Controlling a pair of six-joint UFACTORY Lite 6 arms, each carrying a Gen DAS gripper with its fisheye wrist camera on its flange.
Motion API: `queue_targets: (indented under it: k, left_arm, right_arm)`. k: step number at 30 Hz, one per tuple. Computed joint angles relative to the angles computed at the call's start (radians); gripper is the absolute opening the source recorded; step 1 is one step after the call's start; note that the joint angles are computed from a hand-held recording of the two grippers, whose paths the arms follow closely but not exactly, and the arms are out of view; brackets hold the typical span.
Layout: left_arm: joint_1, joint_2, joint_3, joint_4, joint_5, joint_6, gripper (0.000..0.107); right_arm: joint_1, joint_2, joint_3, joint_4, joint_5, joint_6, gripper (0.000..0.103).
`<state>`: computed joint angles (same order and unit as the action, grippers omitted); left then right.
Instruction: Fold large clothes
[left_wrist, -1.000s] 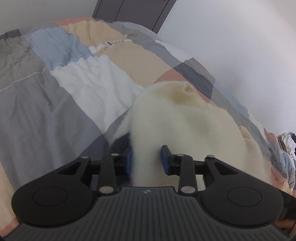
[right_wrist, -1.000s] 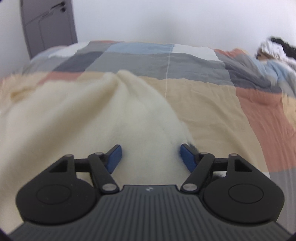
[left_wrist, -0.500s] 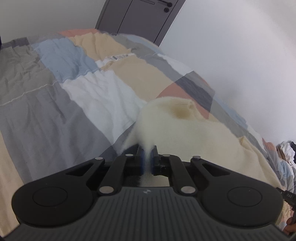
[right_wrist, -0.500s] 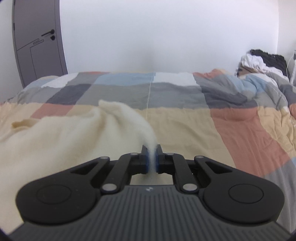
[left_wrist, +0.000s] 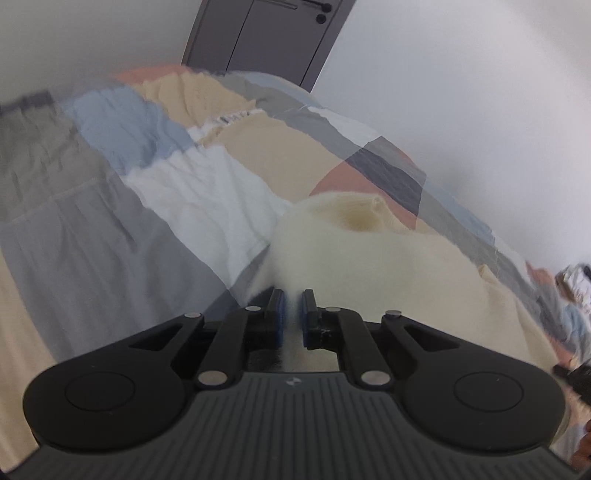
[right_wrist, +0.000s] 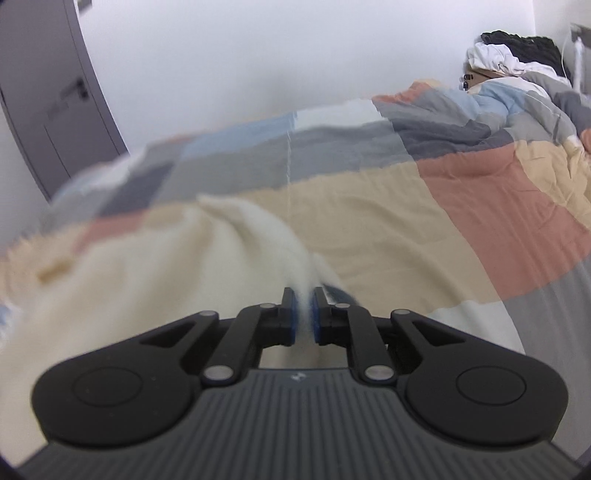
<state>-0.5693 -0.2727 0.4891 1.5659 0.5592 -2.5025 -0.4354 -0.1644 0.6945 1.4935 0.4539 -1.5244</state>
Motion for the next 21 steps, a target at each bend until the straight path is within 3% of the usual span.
queue_targets:
  k: [4,9,15,21]
  left_arm:
    - [-0.16,-0.086,0.033,-0.165,0.184,0.21,0.011]
    - [-0.368,-0.073,0.073,-0.21,0.303,0.169,0.016]
    - [-0.566,0.043,0.137,-0.233,0.332,0.04,0.016]
    - [-0.619,0.08,0.085,-0.083,0.191,-0.336,0.016]
  right_arm:
    - [-0.118,-0.101,-0.028,-0.081,0.188,0.09,0.013]
    - [-0.269,-0.242,-0.11,-0.187,0.471,0.133,0.013]
    - [-0.364,-0.401,-0.219,-0.314,0.714,0.211,0.013]
    - [-0.352,-0.466,-0.303,-0.403,0.842,0.286,0.013]
